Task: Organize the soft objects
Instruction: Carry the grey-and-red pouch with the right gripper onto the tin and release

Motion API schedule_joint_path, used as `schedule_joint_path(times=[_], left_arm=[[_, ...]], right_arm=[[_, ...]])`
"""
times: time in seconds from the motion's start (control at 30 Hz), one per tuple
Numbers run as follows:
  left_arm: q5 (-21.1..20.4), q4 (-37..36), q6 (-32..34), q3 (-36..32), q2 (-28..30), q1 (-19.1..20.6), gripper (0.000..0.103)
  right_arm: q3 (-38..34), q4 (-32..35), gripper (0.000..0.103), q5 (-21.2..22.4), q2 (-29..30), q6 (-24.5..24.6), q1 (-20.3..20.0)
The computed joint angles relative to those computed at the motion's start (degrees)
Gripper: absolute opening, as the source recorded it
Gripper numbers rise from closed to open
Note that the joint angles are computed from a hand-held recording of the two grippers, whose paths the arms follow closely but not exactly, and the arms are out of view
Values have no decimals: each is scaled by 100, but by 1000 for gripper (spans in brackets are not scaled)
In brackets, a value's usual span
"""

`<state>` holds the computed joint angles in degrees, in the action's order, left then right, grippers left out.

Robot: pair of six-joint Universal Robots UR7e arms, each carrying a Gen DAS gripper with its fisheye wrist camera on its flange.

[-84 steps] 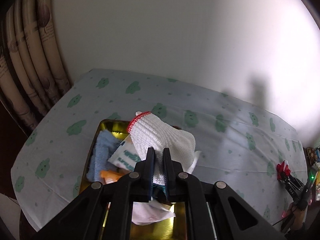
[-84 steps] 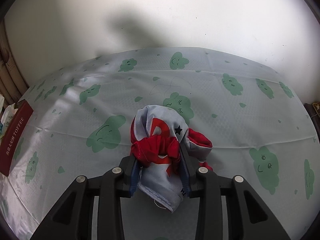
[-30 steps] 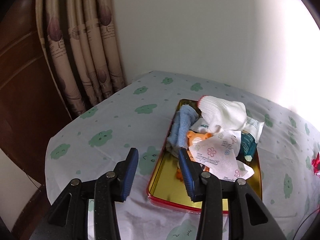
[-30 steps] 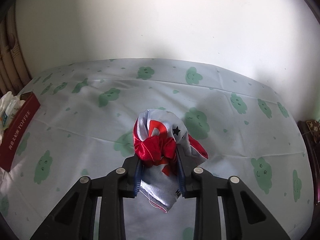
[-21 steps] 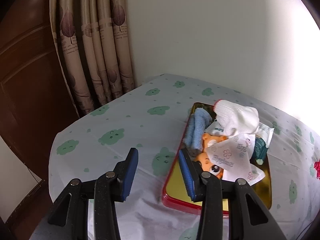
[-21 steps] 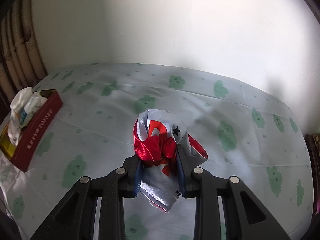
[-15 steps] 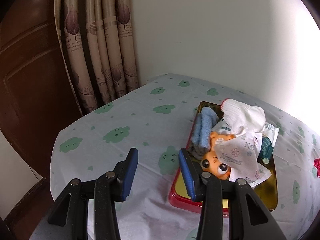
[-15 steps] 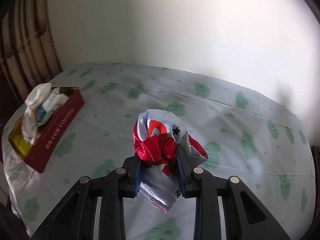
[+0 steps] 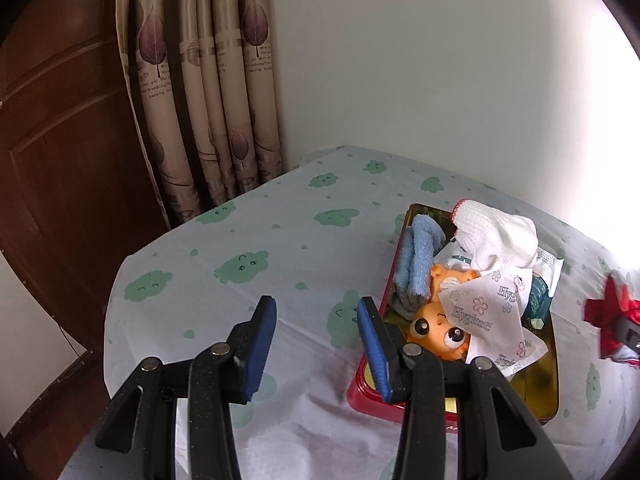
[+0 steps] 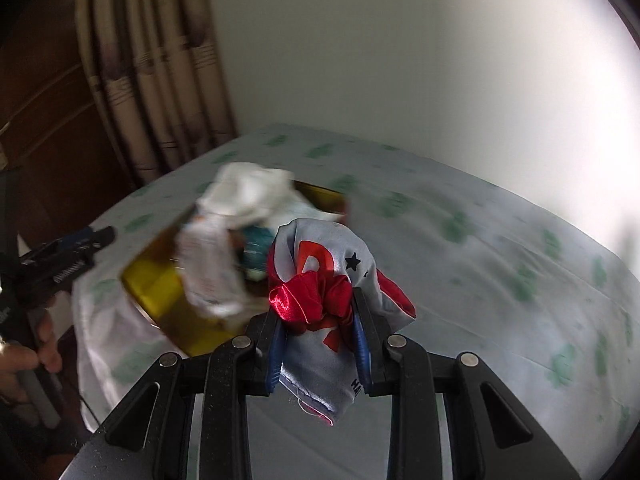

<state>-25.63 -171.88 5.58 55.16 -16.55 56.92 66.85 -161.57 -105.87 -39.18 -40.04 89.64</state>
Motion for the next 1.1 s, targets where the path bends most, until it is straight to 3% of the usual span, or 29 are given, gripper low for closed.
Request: schedule_joint_path(times=[0.4, 0.63, 0.73, 1.1], left_arm=[[48, 86, -133, 23, -61, 20, 43], [-21, 135, -228, 90, -110, 31, 43], [-66, 112, -273, 131, -137, 31, 43], [-123, 158, -335, 139, -149, 30, 43]], right_arm=[[-513, 509, 28, 86, 629, 193, 243], [-528, 430, 46, -25, 711, 168, 240], [-461, 355, 63, -68, 675, 150, 240], [-159, 362, 78, -13, 448, 401, 184]])
